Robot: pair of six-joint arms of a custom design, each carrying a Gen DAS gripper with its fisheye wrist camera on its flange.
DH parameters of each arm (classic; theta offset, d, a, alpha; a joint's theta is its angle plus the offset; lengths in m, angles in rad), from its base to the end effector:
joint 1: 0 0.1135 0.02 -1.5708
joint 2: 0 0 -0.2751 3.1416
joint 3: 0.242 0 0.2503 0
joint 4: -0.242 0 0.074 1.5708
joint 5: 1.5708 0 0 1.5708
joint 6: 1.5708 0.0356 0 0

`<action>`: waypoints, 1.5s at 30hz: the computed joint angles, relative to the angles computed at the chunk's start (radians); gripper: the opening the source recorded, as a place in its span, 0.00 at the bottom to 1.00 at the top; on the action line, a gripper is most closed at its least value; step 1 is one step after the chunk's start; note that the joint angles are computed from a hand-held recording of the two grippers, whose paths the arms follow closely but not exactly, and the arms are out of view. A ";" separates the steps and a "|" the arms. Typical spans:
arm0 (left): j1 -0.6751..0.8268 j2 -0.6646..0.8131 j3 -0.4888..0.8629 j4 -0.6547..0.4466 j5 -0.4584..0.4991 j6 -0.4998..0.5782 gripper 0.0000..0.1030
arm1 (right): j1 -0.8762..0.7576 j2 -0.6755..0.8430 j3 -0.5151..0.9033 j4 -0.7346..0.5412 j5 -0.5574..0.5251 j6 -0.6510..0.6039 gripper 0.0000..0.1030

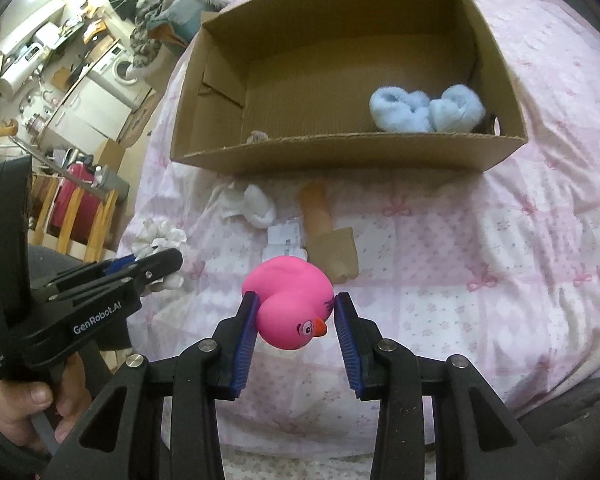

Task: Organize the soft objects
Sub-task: 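Carry the white scrunchie and pink duck into the box with both tools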

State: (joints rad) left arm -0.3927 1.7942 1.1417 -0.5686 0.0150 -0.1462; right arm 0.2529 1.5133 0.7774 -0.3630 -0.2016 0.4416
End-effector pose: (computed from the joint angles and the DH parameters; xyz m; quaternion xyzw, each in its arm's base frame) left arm 0.3213 -0.1337 0.1789 0.1224 0.9771 -0.0534 0.1657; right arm 0.2636 0.0755 0.1725 0.0677 0.9653 0.1711 0.1854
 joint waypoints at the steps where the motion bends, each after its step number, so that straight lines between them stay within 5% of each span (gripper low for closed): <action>1: 0.000 -0.007 -0.004 0.002 0.000 0.000 0.16 | 0.003 -0.004 -0.002 0.002 0.005 0.004 0.39; 22: 0.010 -0.157 0.134 -0.039 0.018 0.020 0.16 | -0.099 -0.324 0.033 -0.092 0.089 -0.041 0.39; 45: -0.057 0.271 0.634 -0.123 -0.042 0.056 0.16 | -0.252 0.004 0.246 0.054 0.041 -0.088 0.39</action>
